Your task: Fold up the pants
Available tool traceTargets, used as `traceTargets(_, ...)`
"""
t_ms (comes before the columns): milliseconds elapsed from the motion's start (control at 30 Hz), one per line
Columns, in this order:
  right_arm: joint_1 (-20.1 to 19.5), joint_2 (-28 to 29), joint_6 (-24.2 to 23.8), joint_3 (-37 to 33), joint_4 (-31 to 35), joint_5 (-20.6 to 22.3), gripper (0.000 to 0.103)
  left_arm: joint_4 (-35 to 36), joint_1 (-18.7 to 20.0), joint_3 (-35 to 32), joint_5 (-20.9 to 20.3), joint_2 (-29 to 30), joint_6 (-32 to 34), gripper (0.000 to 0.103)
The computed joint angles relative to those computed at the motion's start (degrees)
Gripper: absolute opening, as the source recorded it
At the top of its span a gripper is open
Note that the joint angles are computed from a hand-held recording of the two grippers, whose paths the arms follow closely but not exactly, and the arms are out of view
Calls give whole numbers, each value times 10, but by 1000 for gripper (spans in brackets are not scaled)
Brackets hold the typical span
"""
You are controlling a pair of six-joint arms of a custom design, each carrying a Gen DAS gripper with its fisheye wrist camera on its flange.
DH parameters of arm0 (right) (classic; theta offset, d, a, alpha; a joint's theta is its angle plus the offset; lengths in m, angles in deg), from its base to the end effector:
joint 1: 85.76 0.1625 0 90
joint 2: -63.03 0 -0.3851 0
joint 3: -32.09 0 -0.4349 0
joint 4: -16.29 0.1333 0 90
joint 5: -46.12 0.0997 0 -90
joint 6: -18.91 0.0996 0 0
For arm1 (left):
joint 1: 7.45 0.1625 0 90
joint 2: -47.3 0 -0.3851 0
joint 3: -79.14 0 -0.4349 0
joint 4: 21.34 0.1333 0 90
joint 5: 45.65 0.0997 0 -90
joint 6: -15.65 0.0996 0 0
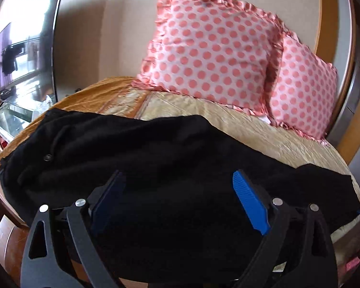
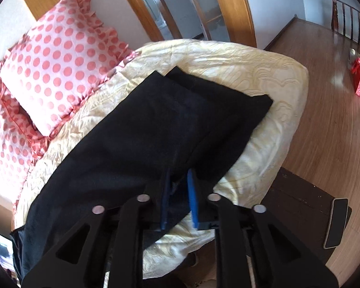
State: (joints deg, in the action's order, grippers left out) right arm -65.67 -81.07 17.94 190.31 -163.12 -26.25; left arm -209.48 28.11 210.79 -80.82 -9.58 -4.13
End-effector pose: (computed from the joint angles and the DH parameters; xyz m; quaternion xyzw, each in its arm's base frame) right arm -0.1570 -0.2315 0.3545 -0.3657 -0.6980 0.5621 0.2511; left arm -0.2322 -0.4299 0.0523 0.1699 0.8576 -0.4154 0.2511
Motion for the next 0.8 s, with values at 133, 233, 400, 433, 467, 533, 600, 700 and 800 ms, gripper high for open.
traceTargets(133, -53, -28, 27, -1, 24, 66, 28, 8, 14, -12, -47, 17, -8, 91)
traceTargets(233, -95, -23, 53, -12, 53, 128, 28, 16, 19, -17, -59, 23, -15, 91)
traceTargets(400, -129, -16, 85, -21, 61, 183, 28, 38, 21, -18, -62, 25, -27, 92)
traceTargets(433, -130, -13, 84, -22, 59, 184, 28, 38, 22, -17, -64, 26, -28, 93)
traceTargets(467, -127, -6, 82, -24, 52, 182, 28, 37, 21, -17, -64, 28, -29, 95)
traceTargets(533, -124, 12, 81, -29, 37, 186, 28, 42, 23, -19, -65, 30, -31, 95)
traceTargets(600, -126, 37, 86, -36, 14, 201, 28, 48, 25, -21, -66, 32, -33, 96)
traceTargets(700, -117, 60, 77, -48, 2, 202, 17, 55, 27, -23, -72, 33, -37, 96)
traceTargets(800, -128, 57, 89, -49, -19, 222, 6, 63, 29, -25, -77, 31, -44, 97)
